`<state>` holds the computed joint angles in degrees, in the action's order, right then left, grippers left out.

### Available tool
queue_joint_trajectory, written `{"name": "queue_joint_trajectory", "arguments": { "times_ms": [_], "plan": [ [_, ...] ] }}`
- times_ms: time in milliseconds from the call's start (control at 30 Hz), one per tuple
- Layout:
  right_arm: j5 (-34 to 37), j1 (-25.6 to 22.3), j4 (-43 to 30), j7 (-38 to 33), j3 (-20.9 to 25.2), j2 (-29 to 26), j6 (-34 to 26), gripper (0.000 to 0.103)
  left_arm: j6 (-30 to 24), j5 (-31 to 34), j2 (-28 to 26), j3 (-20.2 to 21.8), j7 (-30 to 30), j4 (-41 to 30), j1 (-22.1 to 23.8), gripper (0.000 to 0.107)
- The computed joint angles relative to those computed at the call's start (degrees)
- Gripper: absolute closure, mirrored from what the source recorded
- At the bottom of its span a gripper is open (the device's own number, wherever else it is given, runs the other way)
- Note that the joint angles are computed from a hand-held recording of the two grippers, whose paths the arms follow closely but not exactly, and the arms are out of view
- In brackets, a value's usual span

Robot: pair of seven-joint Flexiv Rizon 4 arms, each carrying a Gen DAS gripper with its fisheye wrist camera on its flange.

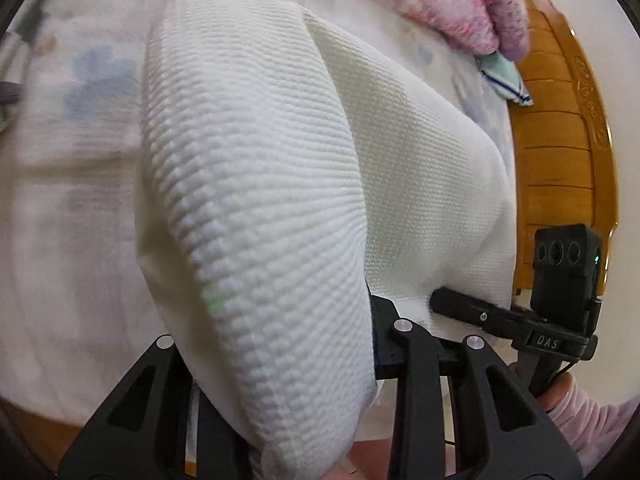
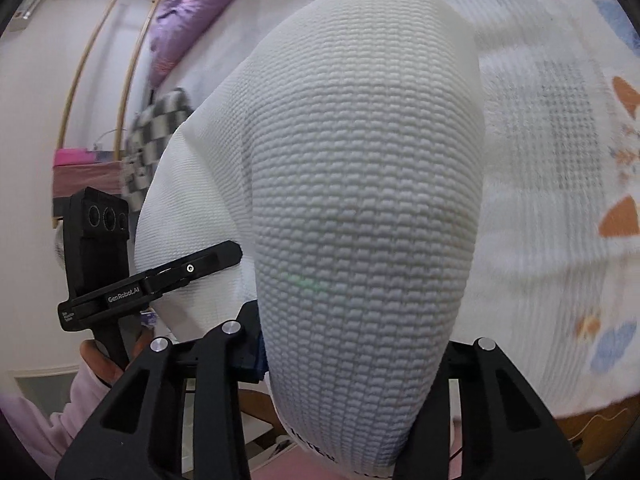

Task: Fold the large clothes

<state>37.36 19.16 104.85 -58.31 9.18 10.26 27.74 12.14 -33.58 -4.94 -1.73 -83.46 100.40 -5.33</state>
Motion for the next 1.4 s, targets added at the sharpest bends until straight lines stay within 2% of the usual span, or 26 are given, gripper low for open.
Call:
{"name": "queue_joint_trajectory", "arguments": {
  "times_ms": [67, 133, 167, 267, 333, 433, 567, 667, 767, 867, 900, 933, 1033, 1167, 1233, 1300, 1367, 1400],
  "plan": [
    [-0.99, 1.88, -1.34, 0.95, -1.38, 1.90, -2.63, 0.066, -1.71, 1.56, 3.78, 0.72, -1.19, 0.33, 0.02, 0.075],
    [-2.96, 7.24, -2.12, 2.29, -4.79, 3.51, -3.09, 0.066, -1.80, 2.59, 7.17, 0.36, -4.79, 0.76, -1.12, 0.075],
    [-3.81, 8.15, -3.40, 1.70, -5.29, 3.92, -4.64, 0.066, -2.08, 3.08, 8.88, 0.71, -6.25, 0.82, -1.24, 0.075],
    [-5.34, 8.17, -6.93, -1.55, -4.68, 4.56, -7.93, 0.066, 0.12, 4.57, 10.89, 0.13, -10.60, 0.68, -2.38, 0.075],
    [-5.89, 8.41, -10.16, -4.10, -4.07, 4.17, -10.16, 0.066, -0.88, 6.74, 14.92, 1.41, -11.69, 1.61, -2.23, 0.075],
    [-6.31, 12.68, -13.67, -6.13, -5.69, 2.64, -10.28, 0.066, -2.24, 10.12, 19.53, 1.41, -16.66, 0.49, -1.79, 0.075],
    [-3.46, 12.65, -19.72, -8.85, -3.40, -1.16, -10.66, 0.066, -4.17, 13.04, 24.20, 2.64, -21.60, 0.01, -0.41, 0.075],
    [-1.79, 11.09, -23.35, -10.80, -0.54, -3.09, -11.26, 0.066, -7.38, 15.57, 26.50, 3.75, -22.25, -2.26, 1.02, 0.075],
    [-1.28, 15.61, -26.45, -10.91, -2.61, -5.95, -9.92, 0.066, -8.40, 16.82, 27.23, 4.27, -22.55, -4.40, 2.45, 0.075],
    [-2.54, 16.47, -31.21, -10.22, -0.60, -10.39, -8.38, 0.066, -10.71, 17.19, 27.71, 7.16, -18.97, -6.37, 4.20, 0.075],
    [-3.01, 15.93, -31.10, -10.01, 0.50, -10.28, -7.88, 0.066, -10.98, 17.20, 27.30, 8.03, -17.22, -6.93, 4.88, 0.075],
    [-3.92, 16.26, -32.10, -9.53, 1.10, -11.42, -7.03, 0.066, -12.92, 17.16, 27.65, 9.92, -14.45, -8.06, 5.78, 0.075],
    [-8.40, 18.62, -37.50, -4.85, 2.39, -17.61, -3.68, 0.066, -13.42, 15.73, 24.63, 12.46, -7.25, -10.10, 8.30, 0.075],
    [-13.53, 21.37, -43.25, 1.18, 2.40, -24.92, 0.04, 0.066, -14.93, 10.69, 17.21, 15.82, 4.21, -13.98, 12.63, 0.075],
    [-17.64, 22.38, -47.85, 5.88, 3.65, -29.78, 1.63, 0.066, -18.45, 7.60, 12.20, 17.63, 10.37, -17.82, 16.14, 0.075],
    [-21.43, 20.91, -50.06, 9.51, 7.02, -32.81, 2.78, 0.066, -20.28, 6.58, 7.41, 17.08, 15.16, -22.03, 18.98, 0.075],
    [-25.62, 22.20, -55.98, 14.76, 6.77, -37.35, -0.11, 0.066, -21.53, 5.50, 3.46, 15.80, 17.63, -25.56, 21.67, 0.075],
    [-25.13, 24.18, -60.49, 13.99, 5.26, -40.92, 1.10, 0.066, -22.18, 4.81, 0.70, 15.02, 19.12, -28.00, 23.25, 0.075]
  ]
}}
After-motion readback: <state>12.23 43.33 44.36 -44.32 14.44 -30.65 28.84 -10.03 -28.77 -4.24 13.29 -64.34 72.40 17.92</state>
